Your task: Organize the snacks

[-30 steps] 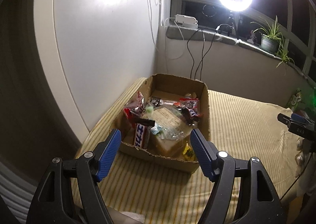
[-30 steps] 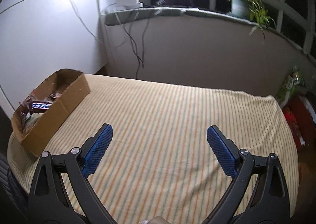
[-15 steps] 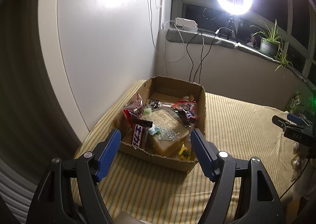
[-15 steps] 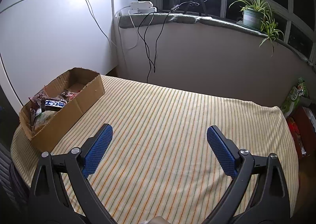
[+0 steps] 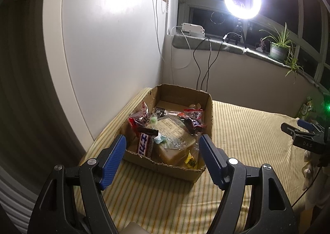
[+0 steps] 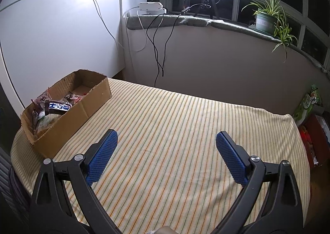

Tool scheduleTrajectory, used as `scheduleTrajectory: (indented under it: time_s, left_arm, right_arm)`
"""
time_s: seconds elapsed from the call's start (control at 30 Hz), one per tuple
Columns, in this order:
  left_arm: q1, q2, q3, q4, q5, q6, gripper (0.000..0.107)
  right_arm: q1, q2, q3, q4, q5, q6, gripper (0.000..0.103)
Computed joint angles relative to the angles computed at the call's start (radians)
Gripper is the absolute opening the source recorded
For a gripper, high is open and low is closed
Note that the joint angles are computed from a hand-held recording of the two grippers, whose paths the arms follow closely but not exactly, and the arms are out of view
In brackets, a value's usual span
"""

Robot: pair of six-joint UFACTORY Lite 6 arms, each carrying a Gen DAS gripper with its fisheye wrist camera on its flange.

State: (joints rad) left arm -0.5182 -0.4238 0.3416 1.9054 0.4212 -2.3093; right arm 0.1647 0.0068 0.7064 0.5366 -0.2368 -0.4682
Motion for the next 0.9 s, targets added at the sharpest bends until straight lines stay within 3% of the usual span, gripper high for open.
scheduleTrajectory:
  time_s: [0.9]
  left_arm:
    - [-0.02, 0.019, 0.008, -0.015, 0.018, -0.001, 0.073]
  right_arm:
    - [0.003, 0.023, 0.005, -0.01, -0.001, 0.011, 0.098]
